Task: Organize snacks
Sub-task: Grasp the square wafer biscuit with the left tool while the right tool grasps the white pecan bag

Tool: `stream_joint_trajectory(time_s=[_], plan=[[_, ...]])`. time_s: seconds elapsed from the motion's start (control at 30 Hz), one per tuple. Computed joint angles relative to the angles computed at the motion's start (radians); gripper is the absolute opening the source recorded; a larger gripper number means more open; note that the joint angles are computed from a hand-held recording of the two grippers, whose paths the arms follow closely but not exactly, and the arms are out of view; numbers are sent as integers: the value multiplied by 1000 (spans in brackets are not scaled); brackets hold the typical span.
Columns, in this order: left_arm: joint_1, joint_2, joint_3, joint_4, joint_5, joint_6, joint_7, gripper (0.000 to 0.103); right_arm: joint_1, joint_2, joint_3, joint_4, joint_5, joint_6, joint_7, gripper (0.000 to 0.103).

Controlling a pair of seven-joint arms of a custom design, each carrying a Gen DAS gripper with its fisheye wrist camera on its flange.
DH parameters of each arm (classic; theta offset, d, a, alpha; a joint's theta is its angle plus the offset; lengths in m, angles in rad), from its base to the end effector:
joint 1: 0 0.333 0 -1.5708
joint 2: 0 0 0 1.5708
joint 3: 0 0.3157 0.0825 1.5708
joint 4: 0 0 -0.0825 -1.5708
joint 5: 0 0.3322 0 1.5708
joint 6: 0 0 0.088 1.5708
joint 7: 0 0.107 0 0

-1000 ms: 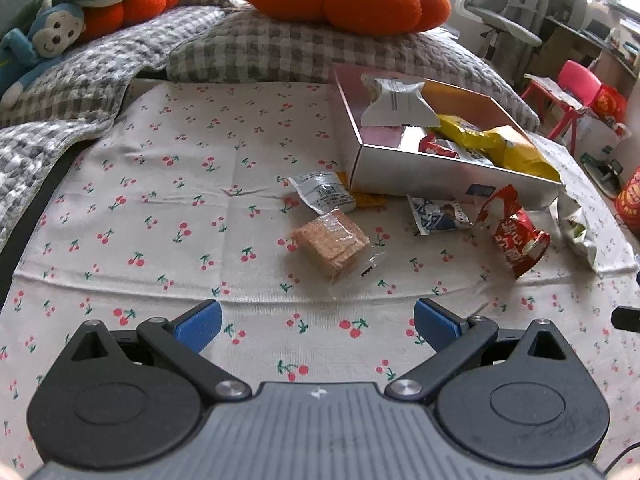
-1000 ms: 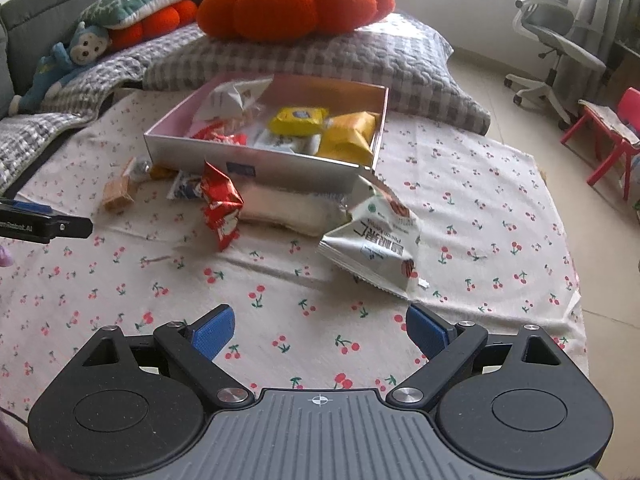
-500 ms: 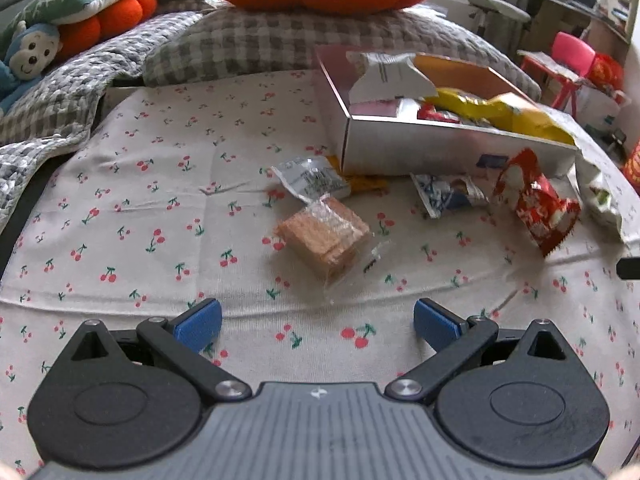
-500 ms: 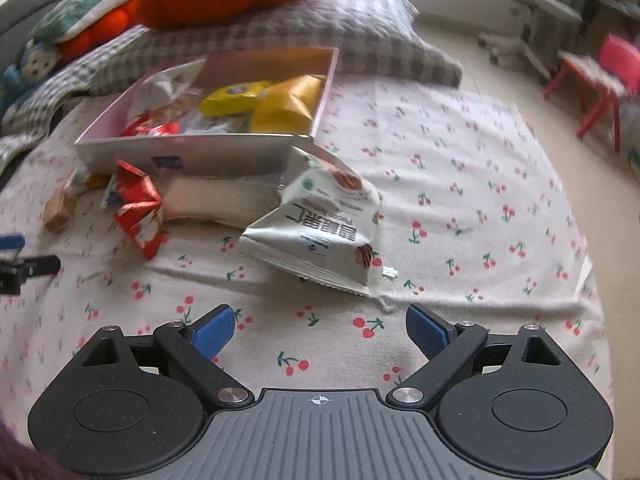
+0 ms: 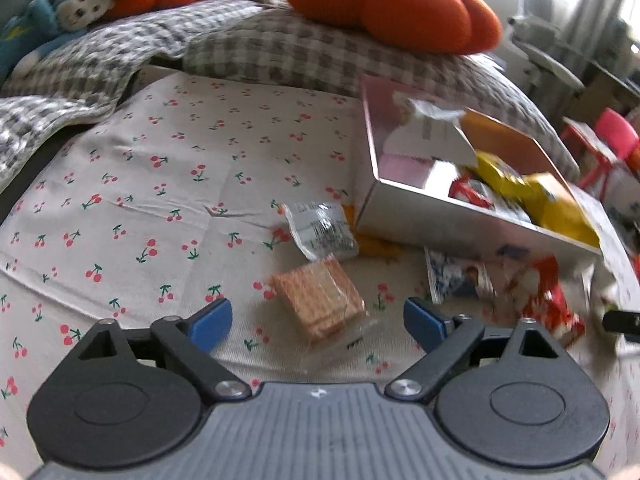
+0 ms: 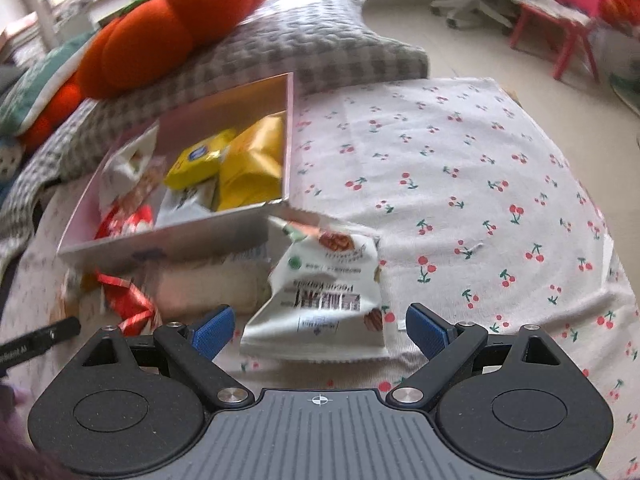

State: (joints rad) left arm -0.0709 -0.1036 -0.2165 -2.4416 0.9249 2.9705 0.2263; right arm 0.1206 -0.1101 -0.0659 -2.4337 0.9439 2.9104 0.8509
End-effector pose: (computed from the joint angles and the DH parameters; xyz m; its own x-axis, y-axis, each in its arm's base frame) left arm 0.4265 -0.1848 0.4281 0.1249 -0.9806 0.1509 -0.7464 -0.1930 -0.6368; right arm 0.4635 -0.0247 0.4296 0.0042 -0.9600 -0.2798 -0.7948 0.1666 -0.5835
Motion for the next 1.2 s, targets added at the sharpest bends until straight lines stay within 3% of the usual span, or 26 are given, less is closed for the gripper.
stream_joint_trajectory(time_s=[0.23, 0.43, 0.53, 0.7, 0.8, 0.93, 1.2], plan=[[-27, 20, -17, 54, 14, -125, -82, 66, -23, 53, 11, 36, -38, 9, 173, 94], [-52, 22, -4, 58, 26, -122, -31, 48, -16, 69, 28, 28, -59, 83, 182, 94], [-61, 22, -3, 57, 22, -125, 29, 44, -18, 68, 39, 0, -180, 127, 241, 92], [-68, 15, -4, 50, 15, -132, 101, 40, -48, 64, 48, -44, -445, 176, 413, 89], [-68, 12, -2, 47, -8, -129, 128, 39, -51, 63, 43, -54, -509, 189, 451, 85], [-71, 11, -3, 47, -39, -134, 175, 39, -23, 55, 28, -55, -469, 189, 394, 68], [-74, 13, -10, 55, -47, -158, 195, 39, -25, 47, 30, -61, -506, 185, 406, 66]])
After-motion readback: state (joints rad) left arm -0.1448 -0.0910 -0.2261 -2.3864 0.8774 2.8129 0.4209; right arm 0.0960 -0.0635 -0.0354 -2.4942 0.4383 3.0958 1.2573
